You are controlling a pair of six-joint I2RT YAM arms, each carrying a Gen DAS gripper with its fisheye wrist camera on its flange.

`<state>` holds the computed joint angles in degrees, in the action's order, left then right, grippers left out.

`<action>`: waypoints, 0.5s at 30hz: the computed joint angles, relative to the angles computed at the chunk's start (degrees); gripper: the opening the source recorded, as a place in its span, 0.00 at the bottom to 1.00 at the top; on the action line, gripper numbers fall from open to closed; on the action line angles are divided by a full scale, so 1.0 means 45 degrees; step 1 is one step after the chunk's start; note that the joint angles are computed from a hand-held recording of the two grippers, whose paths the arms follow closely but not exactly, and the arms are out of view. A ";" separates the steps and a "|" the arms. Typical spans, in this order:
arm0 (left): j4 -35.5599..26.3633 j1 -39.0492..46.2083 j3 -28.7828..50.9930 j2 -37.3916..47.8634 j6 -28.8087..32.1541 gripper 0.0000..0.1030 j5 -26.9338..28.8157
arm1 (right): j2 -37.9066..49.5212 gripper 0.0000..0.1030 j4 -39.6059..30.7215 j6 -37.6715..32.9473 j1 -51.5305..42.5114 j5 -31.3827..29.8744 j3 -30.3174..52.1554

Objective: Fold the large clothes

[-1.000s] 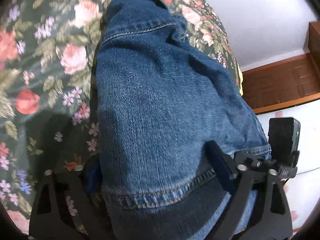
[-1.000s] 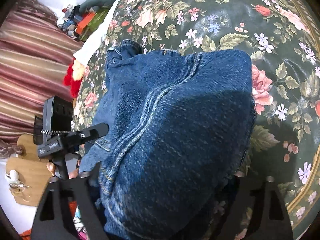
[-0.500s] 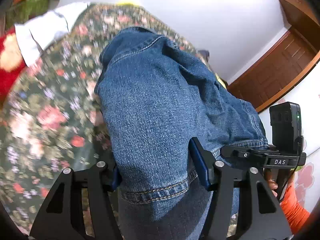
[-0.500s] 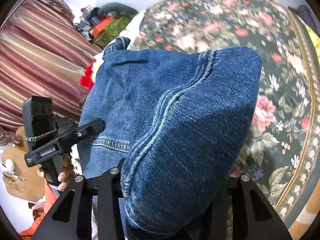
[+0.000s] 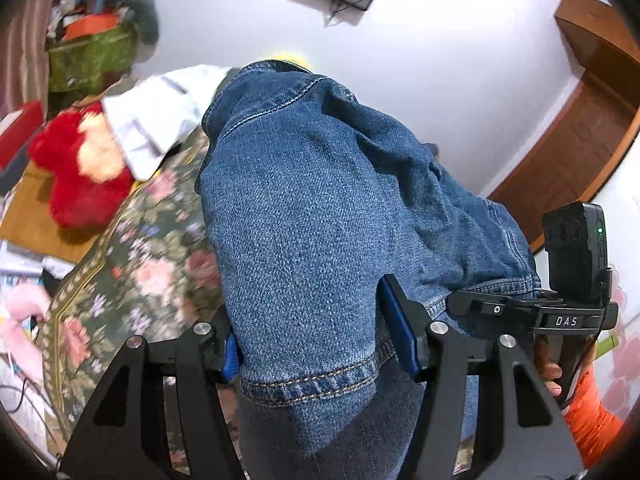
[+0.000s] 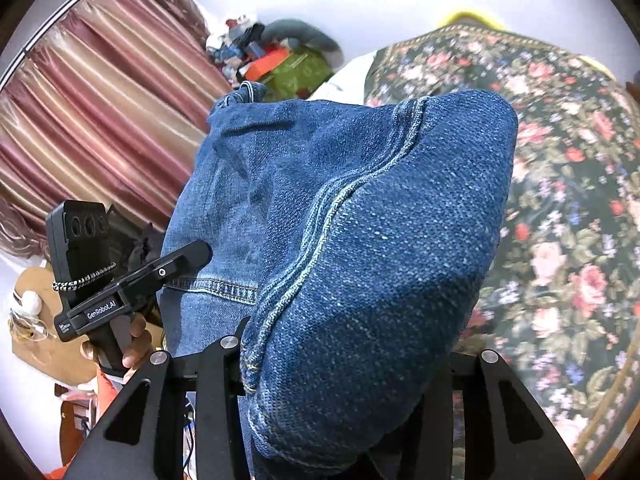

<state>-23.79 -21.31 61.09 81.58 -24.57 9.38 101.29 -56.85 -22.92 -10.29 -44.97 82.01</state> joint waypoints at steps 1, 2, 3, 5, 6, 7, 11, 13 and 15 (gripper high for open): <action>0.0024 0.0200 -0.0261 -0.0002 0.0025 0.58 0.0090 | 0.0072 0.39 0.0245 0.0254 0.0275 0.0094 -0.0173; -0.0008 0.0354 -0.0501 -0.0005 -0.0007 0.58 0.0162 | 0.0240 0.39 0.0514 0.0502 0.0559 0.0201 -0.0366; 0.0124 0.0566 -0.0793 0.0129 -0.0008 0.58 0.0309 | 0.0428 0.39 0.0698 0.0701 0.0809 0.0315 -0.0450; 0.0502 0.0854 -0.1393 0.0430 -0.0076 0.58 0.0533 | 0.1009 0.39 0.1190 0.1072 0.1287 0.0620 -0.0667; 0.0753 0.1062 -0.1714 0.0647 -0.0093 0.58 0.0723 | 0.1269 0.39 0.1416 0.1220 0.1499 0.0767 -0.0780; 0.0971 0.1142 -0.1988 0.0793 -0.0156 0.58 0.0812 | 0.1626 0.39 0.1591 0.1373 0.1720 0.0925 -0.0726; 0.2011 0.1410 -0.2888 0.1912 -0.0108 0.58 0.0821 | 0.3023 0.39 0.2468 0.1709 0.2413 0.1549 -0.0938; 0.2448 0.1334 -0.3169 0.2488 0.0010 0.58 0.0480 | 0.3668 0.39 0.2782 0.1786 0.2671 0.1859 -0.0891; 0.3335 0.1280 -0.3715 0.2573 0.0122 0.59 0.0208 | 0.4238 0.39 0.3108 0.1751 0.2903 0.2178 -0.0743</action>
